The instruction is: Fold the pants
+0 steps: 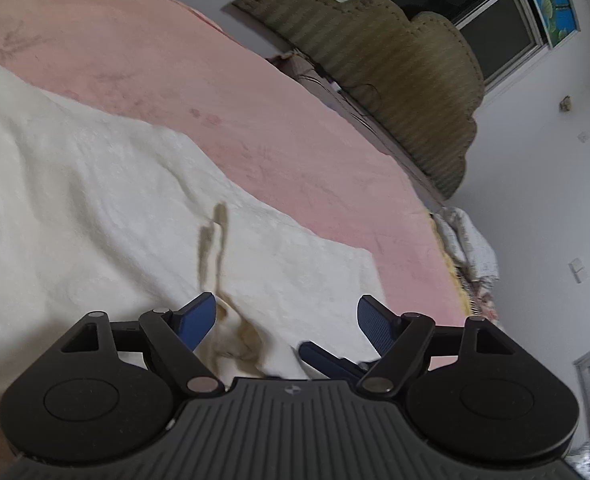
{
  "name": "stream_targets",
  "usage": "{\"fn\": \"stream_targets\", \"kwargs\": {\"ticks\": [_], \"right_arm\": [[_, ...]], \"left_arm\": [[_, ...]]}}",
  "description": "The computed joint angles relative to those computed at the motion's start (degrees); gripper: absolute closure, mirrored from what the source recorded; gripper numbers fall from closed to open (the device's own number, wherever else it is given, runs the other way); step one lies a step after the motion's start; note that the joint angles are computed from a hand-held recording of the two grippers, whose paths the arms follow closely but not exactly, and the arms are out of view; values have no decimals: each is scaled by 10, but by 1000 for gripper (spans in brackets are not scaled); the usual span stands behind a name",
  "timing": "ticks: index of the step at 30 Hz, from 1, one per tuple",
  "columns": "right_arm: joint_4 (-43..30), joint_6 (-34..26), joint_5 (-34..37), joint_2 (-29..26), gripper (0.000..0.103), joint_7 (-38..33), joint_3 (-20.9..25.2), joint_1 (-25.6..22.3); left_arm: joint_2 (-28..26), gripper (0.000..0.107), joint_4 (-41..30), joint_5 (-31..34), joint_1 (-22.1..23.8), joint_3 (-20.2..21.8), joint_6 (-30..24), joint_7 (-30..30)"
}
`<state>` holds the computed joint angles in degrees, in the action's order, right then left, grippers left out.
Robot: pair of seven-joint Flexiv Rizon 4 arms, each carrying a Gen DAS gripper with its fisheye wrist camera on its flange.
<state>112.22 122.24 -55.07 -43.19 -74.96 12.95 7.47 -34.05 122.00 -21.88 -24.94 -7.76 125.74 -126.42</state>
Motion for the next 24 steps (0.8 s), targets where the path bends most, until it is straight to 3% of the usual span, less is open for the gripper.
{"fn": "stream_targets", "kwargs": {"ticks": [4,8,11,16,17,19,20,24], "right_arm": [[-12,6,-9,-11,69,44,15,-18],[-19,4,-13,-13,69,69,9,-19],[2,-1,55,4,69,2,-36,38],[27,24,151,11,69,-118,-64,97],[32,34,179,13,71,-149,-73,115],[44,56,246,14,91,-218,-99,162],[47,68,276,12,91,-248,-102,175],[42,78,247,6,94,-221,-48,115]], "left_arm": [[-29,26,-10,156,122,-95,9,-85],[-53,26,-20,198,153,-119,-24,-116],[-67,26,-18,225,175,-133,-4,-143],[-56,22,-20,214,161,-106,22,-165],[-60,20,-25,220,167,-110,23,-171],[-77,20,-37,248,194,-135,23,-194],[-88,20,-44,265,210,-150,22,-205],[-120,20,-69,289,229,-171,31,-238]]}}
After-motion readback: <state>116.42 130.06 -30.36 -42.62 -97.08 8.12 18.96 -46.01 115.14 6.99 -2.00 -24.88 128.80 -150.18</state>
